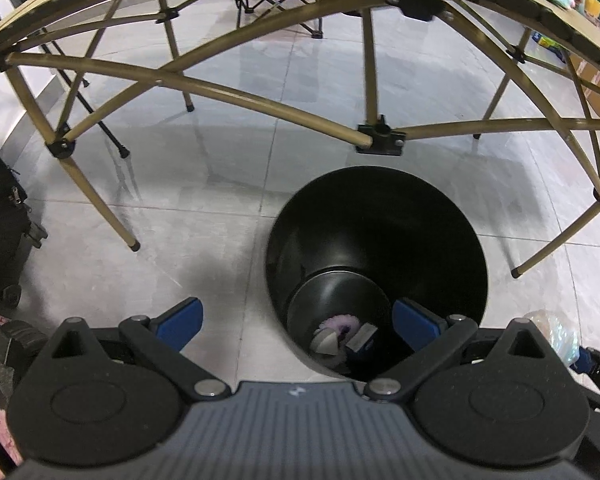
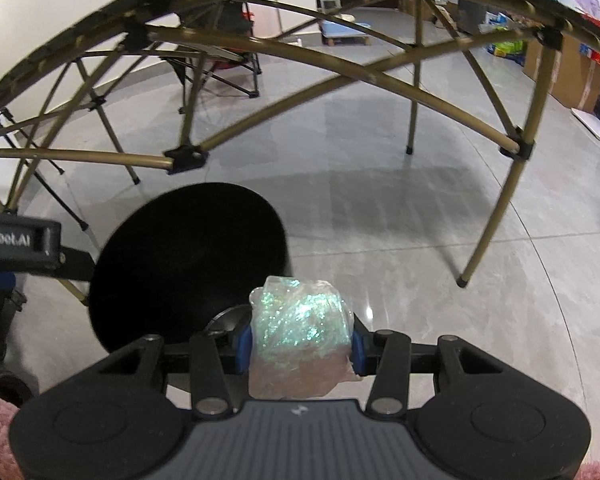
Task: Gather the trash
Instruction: 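Move the right tool over the bin and open it to drop the plastic bag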
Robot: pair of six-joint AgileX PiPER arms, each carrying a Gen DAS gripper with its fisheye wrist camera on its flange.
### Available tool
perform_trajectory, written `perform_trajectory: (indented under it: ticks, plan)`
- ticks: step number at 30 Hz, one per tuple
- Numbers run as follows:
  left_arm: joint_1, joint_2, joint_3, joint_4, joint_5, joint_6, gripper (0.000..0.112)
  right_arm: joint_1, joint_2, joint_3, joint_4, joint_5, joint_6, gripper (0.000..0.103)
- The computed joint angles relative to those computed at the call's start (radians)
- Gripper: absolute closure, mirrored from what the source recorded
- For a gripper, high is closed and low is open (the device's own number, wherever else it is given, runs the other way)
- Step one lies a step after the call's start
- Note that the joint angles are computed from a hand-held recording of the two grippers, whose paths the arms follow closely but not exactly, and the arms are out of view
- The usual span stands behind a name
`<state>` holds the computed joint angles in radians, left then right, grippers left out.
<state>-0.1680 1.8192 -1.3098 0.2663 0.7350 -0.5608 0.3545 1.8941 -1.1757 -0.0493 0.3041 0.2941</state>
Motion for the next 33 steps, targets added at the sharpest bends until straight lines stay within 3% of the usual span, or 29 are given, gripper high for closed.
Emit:
perform_trajectory:
  ticks: [17,33]
  plan:
    - [0.149,-0.077,0.124,0.024,-0.043,0.003,0.009,0.122,0.062,-0.166,-0.035,0.068,0.032,0.059]
    - [0.264,-0.088,0.181,0.014,-0.069,0.034,0.009,0.168,0.248,-0.446,-0.005,0.212,0.014,0.059]
